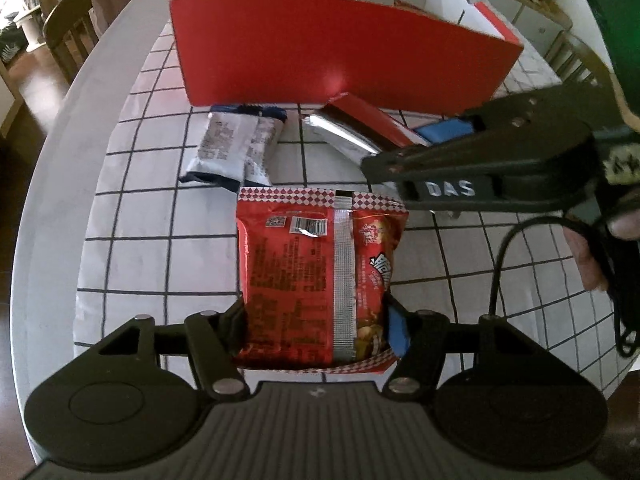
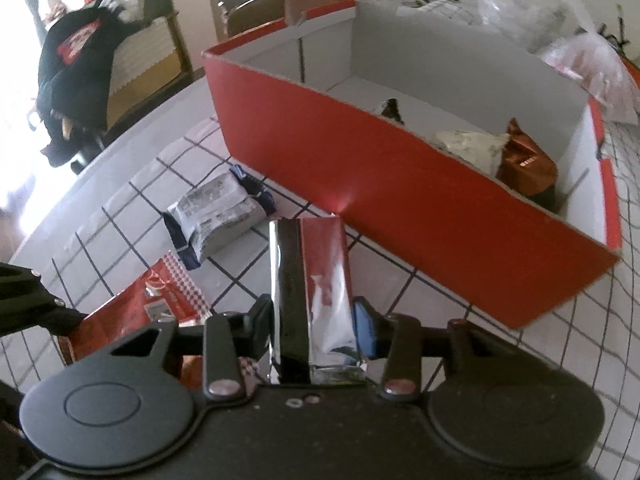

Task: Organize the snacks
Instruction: 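Lift and carry the red snack bag and silver foil bar over the red box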

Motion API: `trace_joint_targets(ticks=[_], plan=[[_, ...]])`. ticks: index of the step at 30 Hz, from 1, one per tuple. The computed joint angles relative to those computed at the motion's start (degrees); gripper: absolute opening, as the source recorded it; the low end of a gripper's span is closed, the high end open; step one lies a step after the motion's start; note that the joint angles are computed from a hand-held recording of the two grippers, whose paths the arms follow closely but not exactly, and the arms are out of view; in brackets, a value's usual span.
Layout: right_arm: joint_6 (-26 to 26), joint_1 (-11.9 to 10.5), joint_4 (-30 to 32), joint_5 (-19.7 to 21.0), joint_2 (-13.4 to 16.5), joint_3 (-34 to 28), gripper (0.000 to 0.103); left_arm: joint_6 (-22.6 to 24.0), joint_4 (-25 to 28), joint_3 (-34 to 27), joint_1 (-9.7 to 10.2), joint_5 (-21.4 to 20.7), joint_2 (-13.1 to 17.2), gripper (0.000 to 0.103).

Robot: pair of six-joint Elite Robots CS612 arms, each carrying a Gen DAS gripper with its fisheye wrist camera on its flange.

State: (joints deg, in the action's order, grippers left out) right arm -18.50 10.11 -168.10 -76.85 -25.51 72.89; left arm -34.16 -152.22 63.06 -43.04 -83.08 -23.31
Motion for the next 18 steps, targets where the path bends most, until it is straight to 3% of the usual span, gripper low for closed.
trace_joint_targets(ticks=[12, 18], plan=[[16.72, -0.43, -10.29, -0.75, -4.27, 8.33, 0.041, 4.13, -8.15, 5.17, 1.22, 0.89, -3.13, 0.065], [23.93, 0.3, -16.67, -3.83, -5.97, 12.06, 0.041, 8.61, -12.82, 6.63, 1.55, 1.35, -4.12, 0.065]])
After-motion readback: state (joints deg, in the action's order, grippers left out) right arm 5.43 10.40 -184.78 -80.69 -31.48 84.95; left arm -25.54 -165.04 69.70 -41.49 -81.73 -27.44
